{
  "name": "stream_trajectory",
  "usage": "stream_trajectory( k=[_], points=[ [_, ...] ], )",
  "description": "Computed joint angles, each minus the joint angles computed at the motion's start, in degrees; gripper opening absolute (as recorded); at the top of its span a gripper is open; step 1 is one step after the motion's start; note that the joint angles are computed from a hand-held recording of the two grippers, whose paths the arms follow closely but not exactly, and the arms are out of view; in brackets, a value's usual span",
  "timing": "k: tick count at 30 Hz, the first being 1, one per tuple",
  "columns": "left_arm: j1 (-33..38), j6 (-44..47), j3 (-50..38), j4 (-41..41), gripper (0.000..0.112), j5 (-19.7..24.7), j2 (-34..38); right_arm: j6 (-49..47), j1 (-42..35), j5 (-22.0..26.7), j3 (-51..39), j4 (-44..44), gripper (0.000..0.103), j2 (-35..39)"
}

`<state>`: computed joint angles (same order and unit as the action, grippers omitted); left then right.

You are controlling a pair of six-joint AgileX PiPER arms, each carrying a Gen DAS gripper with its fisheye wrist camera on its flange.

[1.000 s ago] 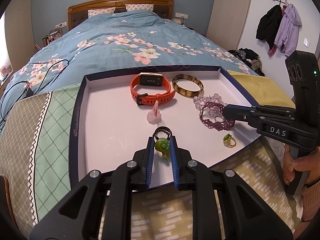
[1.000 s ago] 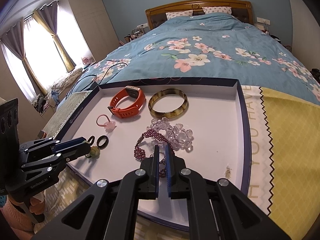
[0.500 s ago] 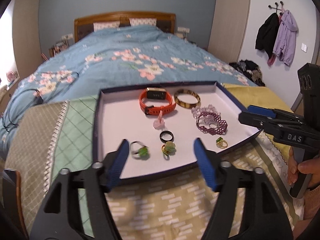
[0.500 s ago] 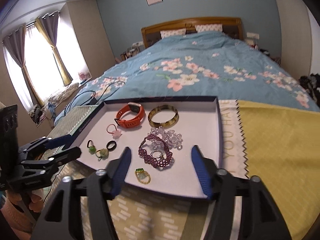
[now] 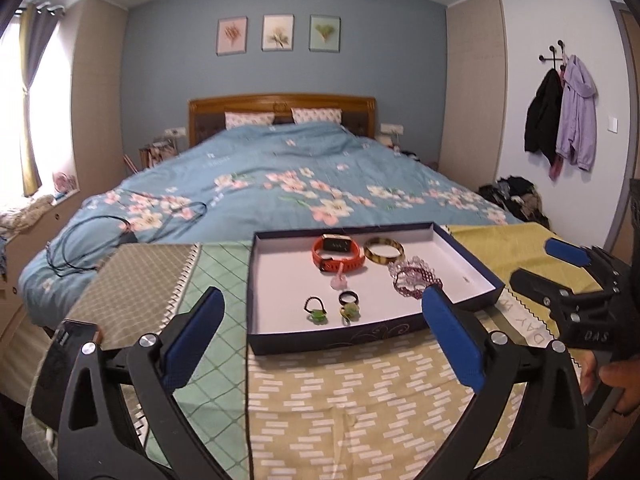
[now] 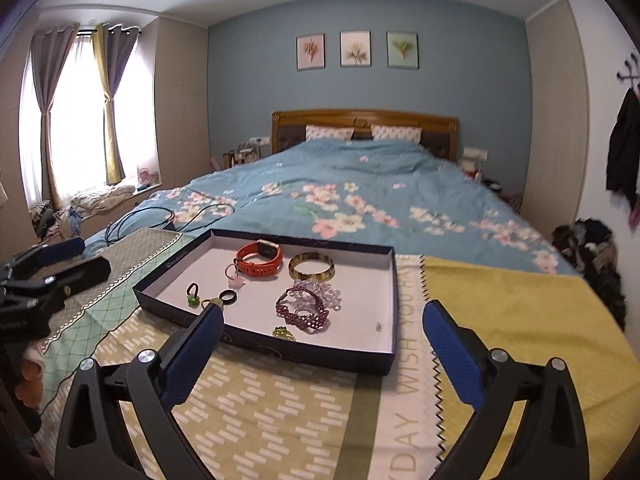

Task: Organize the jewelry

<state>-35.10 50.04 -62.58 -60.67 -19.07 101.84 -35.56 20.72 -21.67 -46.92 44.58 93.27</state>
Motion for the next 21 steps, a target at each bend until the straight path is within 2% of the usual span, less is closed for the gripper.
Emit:
stream_trajectory(
  k=[2,5,13,21],
  points=[
    [-1.0,-2.6,2.1,1.9,0.097,-2.5,-1.5,2.7,1.0,-2.3,2.3,-2.2,0.096,-1.4],
    [-2.5,-6.1,5.4,4.1,0.097,-6.4,-3.8,0.6,2.7,-5.0,4.1,0.4,0.096,-2.4],
    [-7.0,-5.7,10.7,1.8,0.097,-14.1,-8.0,4.1,6.4,-14.4,9.5,0.4,0.096,-6.8],
    [-8.6,-5.4,12.5,-0.9,0.097,-16.9,-10.9,0.8,8.9,-15.7,10.1,3.5,0.096,-8.7]
  ],
)
